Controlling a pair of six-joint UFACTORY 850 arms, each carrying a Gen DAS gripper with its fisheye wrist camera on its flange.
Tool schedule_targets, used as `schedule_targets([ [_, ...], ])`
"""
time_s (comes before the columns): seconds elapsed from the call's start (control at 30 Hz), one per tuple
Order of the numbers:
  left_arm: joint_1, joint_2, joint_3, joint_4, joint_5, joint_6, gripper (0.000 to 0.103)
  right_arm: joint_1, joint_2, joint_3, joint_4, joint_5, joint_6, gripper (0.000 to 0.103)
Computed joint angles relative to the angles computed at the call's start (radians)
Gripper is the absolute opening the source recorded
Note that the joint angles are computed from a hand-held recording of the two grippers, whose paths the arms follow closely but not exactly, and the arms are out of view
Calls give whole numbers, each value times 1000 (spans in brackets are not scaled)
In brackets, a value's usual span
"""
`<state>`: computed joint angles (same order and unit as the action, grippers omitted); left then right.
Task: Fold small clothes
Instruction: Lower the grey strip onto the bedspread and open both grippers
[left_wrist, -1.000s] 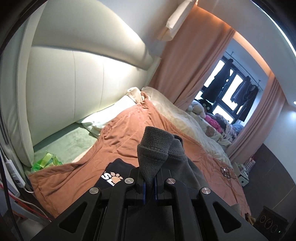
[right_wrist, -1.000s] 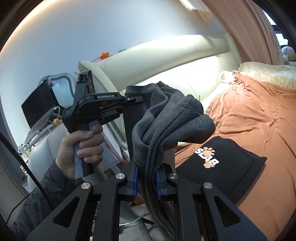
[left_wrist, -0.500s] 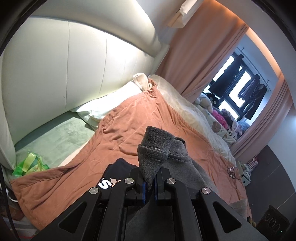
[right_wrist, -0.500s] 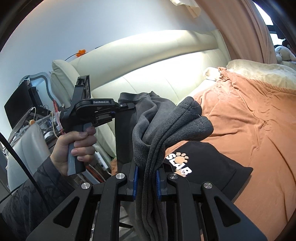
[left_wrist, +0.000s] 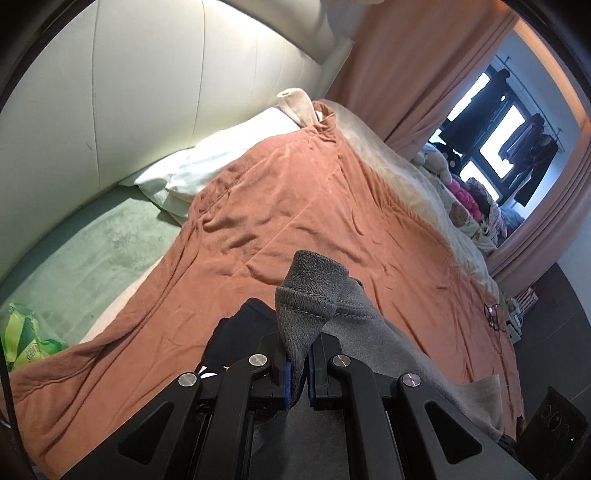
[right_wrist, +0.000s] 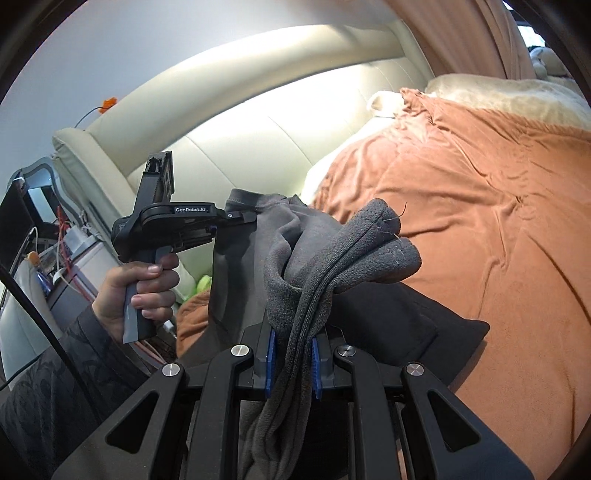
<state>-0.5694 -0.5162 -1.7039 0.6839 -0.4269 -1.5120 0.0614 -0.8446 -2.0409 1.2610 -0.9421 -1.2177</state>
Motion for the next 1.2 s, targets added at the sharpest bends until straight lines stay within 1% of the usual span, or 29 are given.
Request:
schedule_targets([
  [0.17, 22, -85, -66, -133, 4, 133, 5, 4, -62, -62, -17, 5, 57, 12],
  [0.23, 29, -125, -100, -179, -6, 181, 6, 7, -86, -87, -34, 7, 90, 12],
  [0.3, 32, -154, -125, -204, -25, 203, 6, 9, -97, -94, -49, 9, 118, 12],
  [0.37, 41, -189, -152, -221, -53, 204, 6, 18, -127, -133, -105, 22, 189, 12],
  [0.4, 45, -204, -159, -219, -66, 181, 7, 24, -137, -145, -148, 42, 235, 13],
  [0.43, 46, -217, -170, -219, -87, 173, 11, 22, -147, -155, -176, 50, 262, 14],
  [0.47, 46, -235, -194, -223, -125, 177, 20, 24, -148, -150, -205, 60, 289, 15],
  [0.5, 46, -257, -225, -240, -176, 195, 27, 29, -133, -122, -224, 81, 300, 25],
  [0.53, 46, -278, -255, -258, -231, 206, 36, 30, -106, -80, -242, 130, 300, 40],
  [0.57, 49, -283, -260, -269, -267, 199, 41, 31, -83, -50, -251, 178, 295, 50],
  [0.6, 51, -271, -240, -272, -261, 189, 44, 33, -46, 4, -252, 234, 286, 68],
  [0.63, 51, -253, -214, -259, -246, 173, 46, 30, -34, 20, -248, 248, 294, 71],
  [0.67, 49, -237, -192, -239, -242, 155, 49, 22, -29, 27, -231, 233, 302, 71],
  [0.7, 44, -217, -169, -212, -254, 131, 52, 13, -31, 19, -222, 199, 335, 71],
  [0.73, 41, -202, -149, -202, -254, 118, 56, 9, -32, 17, -221, 195, 354, 71],
  [0.83, 31, -161, -101, -174, -248, 84, 56, 12, 33, 96, -204, 278, 333, 71],
  [0.97, 9, -120, -79, -111, -254, 48, 56, 15, 114, 194, -104, 300, 233, 70],
  [1.03, -3, -110, -84, -119, -248, 86, 56, 23, 163, 252, -44, 326, 146, 55],
  [1.07, -8, -112, -93, -122, -253, 104, 56, 27, 183, 276, -20, 336, 100, 52],
  [1.1, -15, -114, -102, -130, -255, 133, 56, 31, 194, 283, -10, 328, 71, 48],
  [1.13, -17, -117, -108, -147, -251, 160, 56, 32, 196, 283, 0, 292, 38, 44],
  [1.2, -16, -126, -116, -226, -229, 239, 55, 45, 178, 244, -50, 222, 49, 44],
])
